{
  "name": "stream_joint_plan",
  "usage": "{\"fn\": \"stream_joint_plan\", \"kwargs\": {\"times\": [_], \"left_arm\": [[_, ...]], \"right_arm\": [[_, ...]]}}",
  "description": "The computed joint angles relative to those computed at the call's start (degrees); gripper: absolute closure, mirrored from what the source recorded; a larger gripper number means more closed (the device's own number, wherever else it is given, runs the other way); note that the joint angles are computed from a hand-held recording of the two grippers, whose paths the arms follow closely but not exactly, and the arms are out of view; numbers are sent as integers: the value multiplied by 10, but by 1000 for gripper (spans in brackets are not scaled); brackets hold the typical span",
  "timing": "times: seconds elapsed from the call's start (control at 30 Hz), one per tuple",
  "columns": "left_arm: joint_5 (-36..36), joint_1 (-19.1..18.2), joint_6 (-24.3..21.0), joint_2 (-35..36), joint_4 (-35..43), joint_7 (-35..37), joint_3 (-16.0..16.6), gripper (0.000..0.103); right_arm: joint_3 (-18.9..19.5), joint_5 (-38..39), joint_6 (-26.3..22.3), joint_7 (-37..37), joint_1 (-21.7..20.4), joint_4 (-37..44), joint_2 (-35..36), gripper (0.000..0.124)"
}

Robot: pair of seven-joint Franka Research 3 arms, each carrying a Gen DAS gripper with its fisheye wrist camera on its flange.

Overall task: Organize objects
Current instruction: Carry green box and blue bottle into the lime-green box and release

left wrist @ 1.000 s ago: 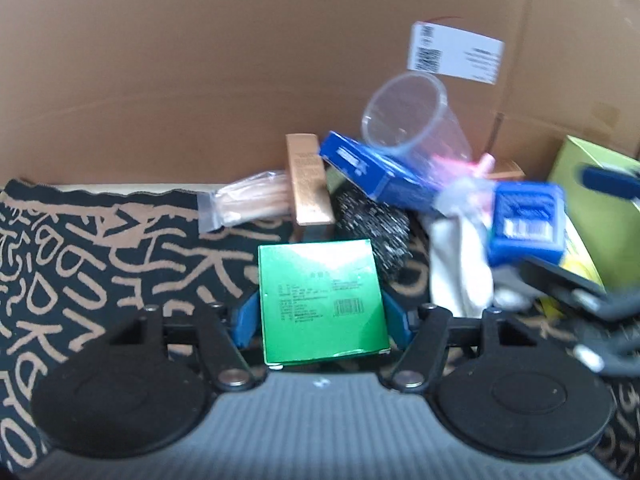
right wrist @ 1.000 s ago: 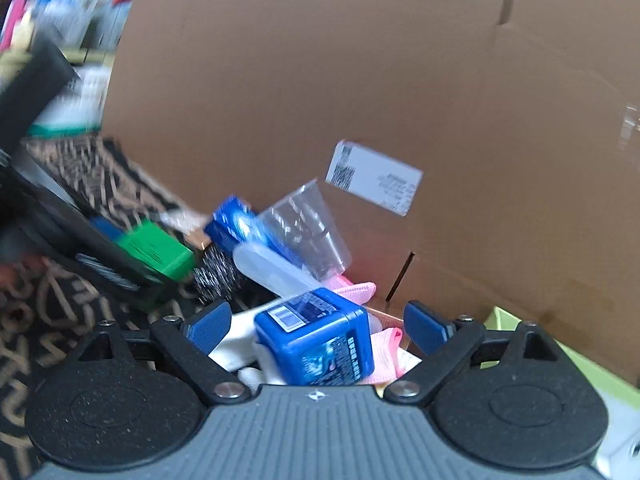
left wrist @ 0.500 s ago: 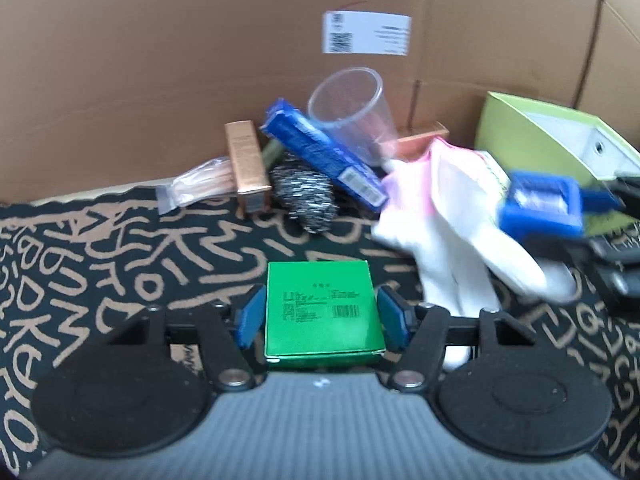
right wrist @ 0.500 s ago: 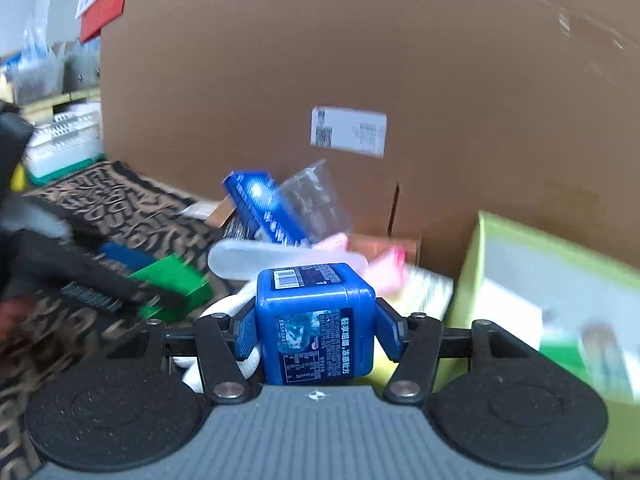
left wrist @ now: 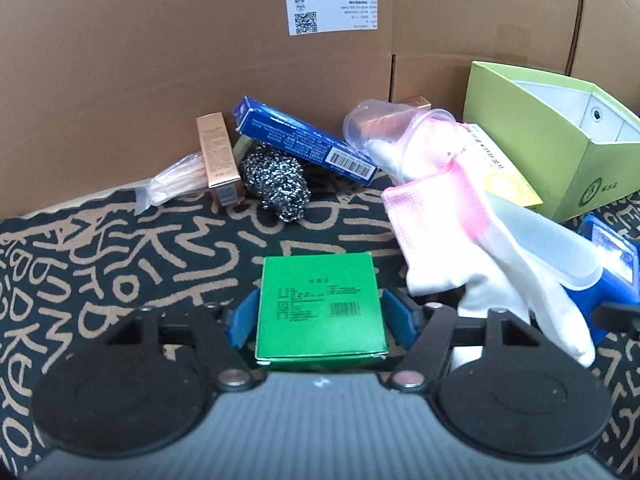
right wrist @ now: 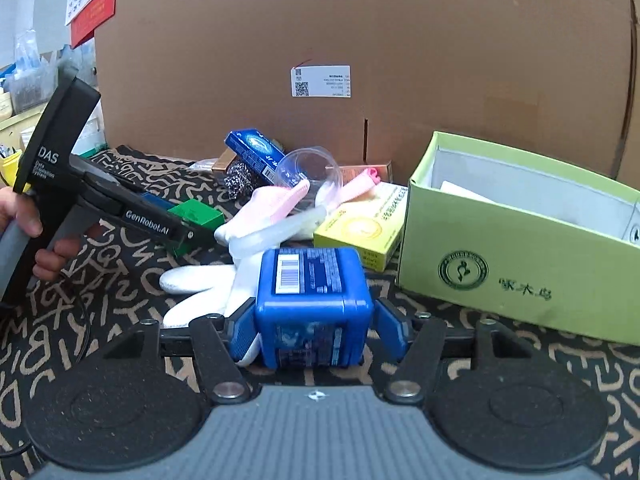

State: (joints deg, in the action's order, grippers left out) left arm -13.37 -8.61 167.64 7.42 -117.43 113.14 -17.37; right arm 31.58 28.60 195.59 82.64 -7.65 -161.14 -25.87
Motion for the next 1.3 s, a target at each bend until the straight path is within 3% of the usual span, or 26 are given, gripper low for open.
{"fn": "stream_joint_plan", "kwargs": {"times": [0.1, 0.13, 0.2, 0.37, 0.43, 0.47, 0.57, 0.67, 0.73, 0.87, 0.93, 1.03, 1.13, 1.2, 1.3], "left_arm": [[24, -4, 5, 6, 3, -21, 6, 26], [19, -1, 3, 8, 6, -18, 2, 27], [-26, 16, -7, 8, 11, 22, -16, 42], [-35, 9, -7, -2, 2, 29, -9, 43], [-62, 11, -2, -11, -6, 48, -14, 43], [-87, 12, 1, -18, -9, 68, -18, 43], [-176, 8, -3, -40, -13, 147, -23, 43], [-263, -11, -12, -57, -5, 230, -18, 43], [-313, -27, -18, -62, 6, 278, -13, 43], [-382, -65, -38, -63, 39, 338, -3, 43], [-394, -80, -38, -57, 56, 347, -4, 43], [-394, -98, -36, -39, 89, 355, -14, 43], [-349, -112, -31, -7, 130, 315, -27, 42], [-290, -123, -20, 23, 160, 260, -35, 42], [-170, -158, -18, 74, 210, 140, -20, 42]], "right_arm": [[38, 9, 3, -4, -37, 14, 14, 58], [34, 8, 5, -5, -33, 16, 19, 61], [6, 10, 8, -2, -6, 14, 25, 61], [-142, 3, 28, 33, 128, -12, 16, 61], [-166, 10, 38, 47, 148, -24, 5, 61], [-159, 19, 39, 47, 142, -28, -2, 61], [-107, 50, 38, 34, 100, -39, -29, 61], [-106, 55, 53, 29, 99, -49, -51, 61], [-78, 71, 59, 16, 73, -50, -70, 61], [-46, 93, 60, -14, 24, -50, -104, 61], [-11, 111, 56, -30, -24, -44, -120, 61], [21, 123, 53, -50, -88, -35, -137, 61], [53, 133, 57, -68, -163, -18, -133, 61], [70, 141, 62, -80, -210, -1, -116, 61], [78, 151, 66, -113, -259, 32, -69, 61]]}}
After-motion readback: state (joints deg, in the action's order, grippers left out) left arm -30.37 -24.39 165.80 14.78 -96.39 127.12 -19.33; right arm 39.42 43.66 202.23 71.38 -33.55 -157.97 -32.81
